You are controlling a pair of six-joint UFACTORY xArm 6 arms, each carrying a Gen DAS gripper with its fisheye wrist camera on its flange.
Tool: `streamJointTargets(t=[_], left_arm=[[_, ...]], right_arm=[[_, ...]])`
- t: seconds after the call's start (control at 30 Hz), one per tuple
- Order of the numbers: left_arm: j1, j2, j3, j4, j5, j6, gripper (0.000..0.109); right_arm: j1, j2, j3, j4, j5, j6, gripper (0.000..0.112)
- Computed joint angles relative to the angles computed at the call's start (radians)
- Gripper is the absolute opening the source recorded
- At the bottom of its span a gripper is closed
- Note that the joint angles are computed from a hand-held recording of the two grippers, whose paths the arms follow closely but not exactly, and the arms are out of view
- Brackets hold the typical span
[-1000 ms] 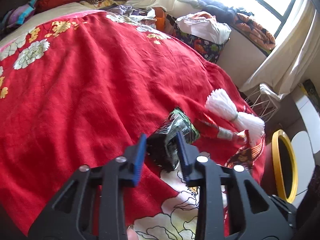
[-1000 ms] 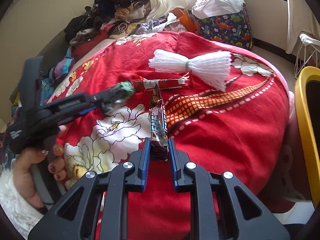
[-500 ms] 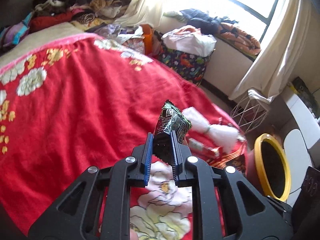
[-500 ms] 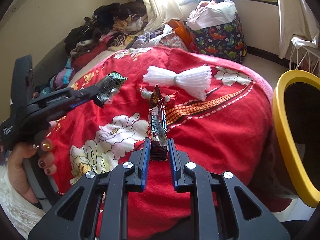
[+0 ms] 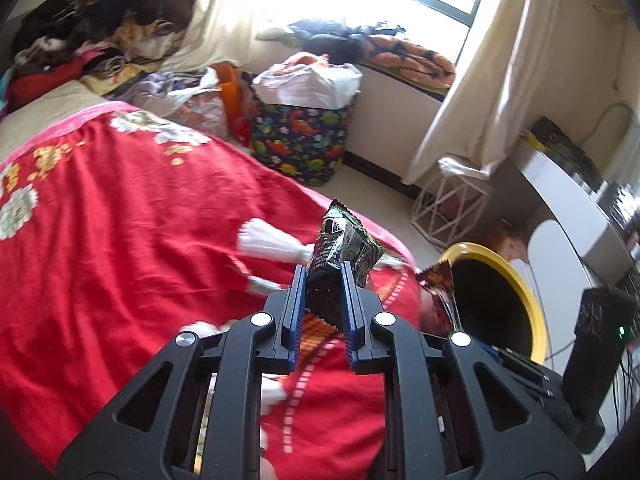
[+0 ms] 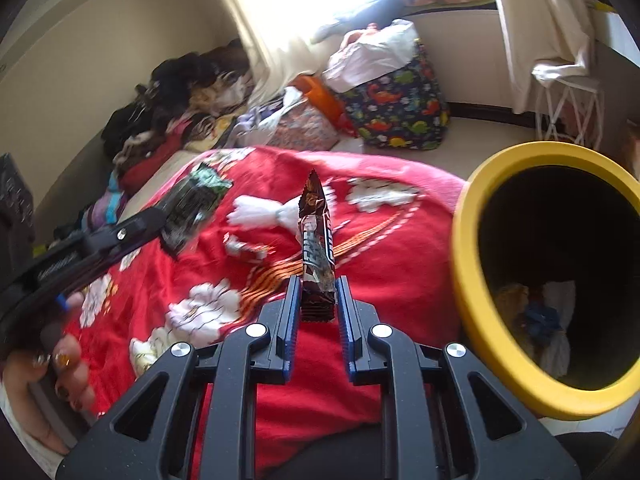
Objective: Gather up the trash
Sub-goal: 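Carry the green bag and brown wrapper in both grippers over the bin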
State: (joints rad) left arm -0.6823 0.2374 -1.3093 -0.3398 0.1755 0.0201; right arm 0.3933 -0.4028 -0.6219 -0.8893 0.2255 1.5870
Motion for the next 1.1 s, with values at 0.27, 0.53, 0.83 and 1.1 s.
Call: streamJointTargets(t=[0.27, 0.53, 0.83, 1.1], left_arm=[[-0.047, 0.014, -0.025, -0.032, 0.012, 0.046, 0.011], [-0.083, 0.021, -0.042, -0.024, 0.015, 0.061, 0.011], [-0.120, 0.029, -0.059, -0.027, 0.018, 0.086, 0.011], [-0.144, 0.042, -0.083, -0.054, 0.030, 0.129, 0.011]], right_arm=[[-0.059, -0.116, 0.090, -0.036, 0.032, 0.068, 0.018], [-0.104, -0.223, 0.166, -0.041, 0.081, 0.092, 0.018], [-0.114, -0.318, 0.216, -0.026, 0.176, 0.079, 0.018], [-0.126, -0.385, 0.249, -0.021, 0.226, 0.079, 0.018]])
